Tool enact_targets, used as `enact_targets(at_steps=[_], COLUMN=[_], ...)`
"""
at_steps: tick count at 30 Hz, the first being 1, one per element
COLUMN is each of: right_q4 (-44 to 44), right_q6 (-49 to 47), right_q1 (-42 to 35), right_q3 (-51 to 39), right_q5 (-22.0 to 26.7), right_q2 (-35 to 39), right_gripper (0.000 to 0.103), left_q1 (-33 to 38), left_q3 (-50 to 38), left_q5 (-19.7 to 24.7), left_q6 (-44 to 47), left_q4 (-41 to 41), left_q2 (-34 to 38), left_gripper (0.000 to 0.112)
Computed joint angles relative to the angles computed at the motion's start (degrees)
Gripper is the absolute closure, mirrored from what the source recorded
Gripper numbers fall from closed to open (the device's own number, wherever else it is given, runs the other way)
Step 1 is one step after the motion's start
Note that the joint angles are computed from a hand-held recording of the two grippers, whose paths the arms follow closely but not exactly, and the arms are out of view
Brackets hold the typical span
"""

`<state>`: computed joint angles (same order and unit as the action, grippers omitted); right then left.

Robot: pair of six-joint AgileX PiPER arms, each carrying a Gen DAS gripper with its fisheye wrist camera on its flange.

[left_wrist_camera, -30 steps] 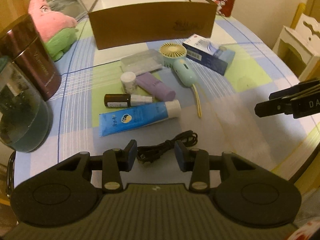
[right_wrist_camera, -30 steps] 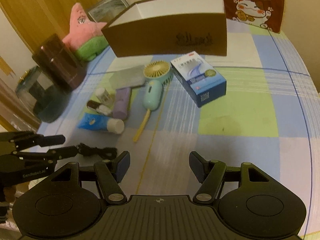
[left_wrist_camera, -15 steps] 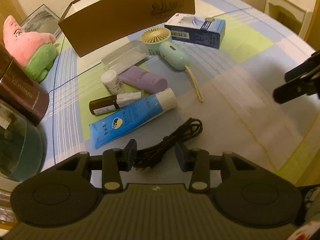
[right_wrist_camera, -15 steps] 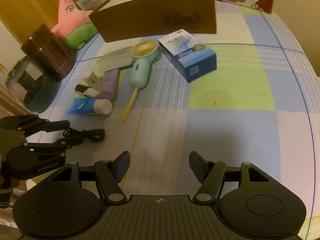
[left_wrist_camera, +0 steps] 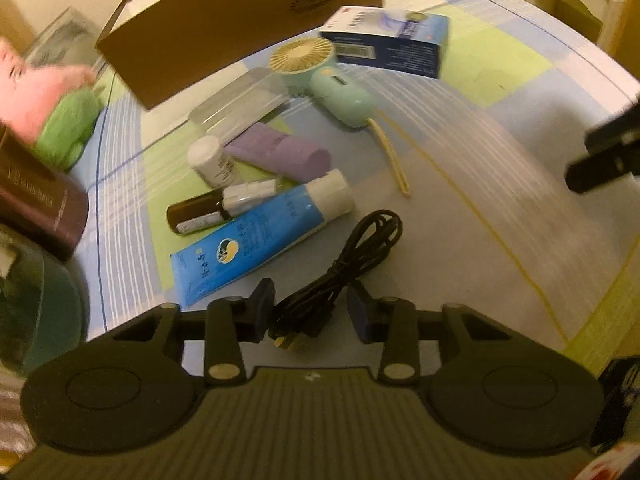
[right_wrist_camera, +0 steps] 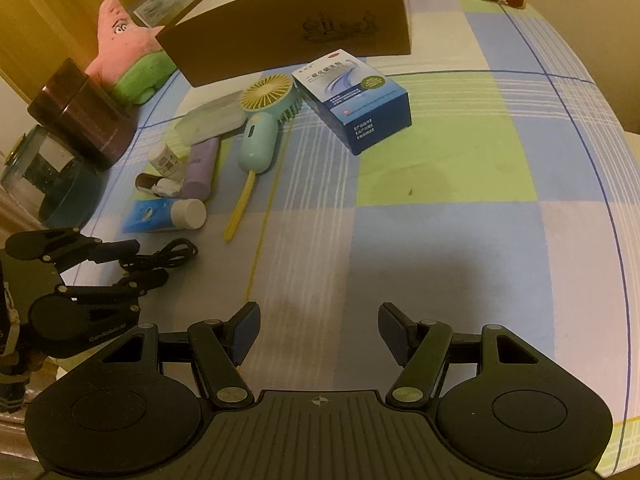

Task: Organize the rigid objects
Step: 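Grasp the black coiled cable with the left tool and lift it, then grasp the blue-and-white medicine box with the right tool while the left tool holds the cable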

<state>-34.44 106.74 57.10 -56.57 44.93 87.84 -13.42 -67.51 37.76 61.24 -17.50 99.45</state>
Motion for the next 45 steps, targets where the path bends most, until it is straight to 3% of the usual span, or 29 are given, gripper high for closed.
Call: enact_targets(at_steps=[5, 8, 10, 19, 21, 32, 39, 41, 43, 45], right_q4=[0.11, 0.41, 0.56, 1.58, 1.82, 1.14, -6.98, -8.68, -10.68, -11.29], right_q6=[0.76, 0.72, 0.49, -2.05, -2.41, -4.44, -5.21, -7.32, -9.9, -13.73], right_q1=[-0.33, -0.76, -0.97, -1.85, -2.02, -4.39, -7.6, -9.36, -11.32, -13.66], right_q3=[0.82, 1.29, 1.38, 0.95, 1.16, 1.86, 2.16, 1.49, 0.8, -0.06], right_q5=[-0.36, -0.67, -0.73, -1.31, -1.41, -2.75, -4.21, -4.16, -4.11, -4.88], right_q2=[-0.32, -0.57, -0.64, -0.14, -0.28, -1.26, -1.83, -1.54, -1.09, -0.37], right_gripper=[0.038, 0.038, 0.038, 0.038, 0.038, 0.038, 0.038, 0.035, 0.024, 0.023], left_q1=[1.14, 3.36, 4.09, -0.85, -1.28, -0.51, -0.67, -0.95, -1.65, -2.18], left_q3=[-6.28, -10.6, -11.21, -5.3, -4.29, -4.6, -11.87, -14.09, -16.63, -19.01], left_q5=[9.67, 18.99, 21.62, 12.25, 10.64, 11.15, 12.98, 13.09, 13.28, 13.66], left_q6=[-10.89, -14.84, -15.46, -11.53, -10.11, -11.46, -18.43, -20.91, -23.89, -26.18], left_q4=[0.51, -3.93, -6.18, -2.27, -2.32, -5.51, -5.97, -5.33, -4.08, -3.36], left_q2=[2.64, 4.66, 5.08, 2.32, 1.9, -0.6, 0.85, 1.72, 2.93, 4.18], left_gripper=[0.086, 0.09, 0.09, 0.089, 0.094, 0.097, 0.097, 0.097, 0.097, 0.097])
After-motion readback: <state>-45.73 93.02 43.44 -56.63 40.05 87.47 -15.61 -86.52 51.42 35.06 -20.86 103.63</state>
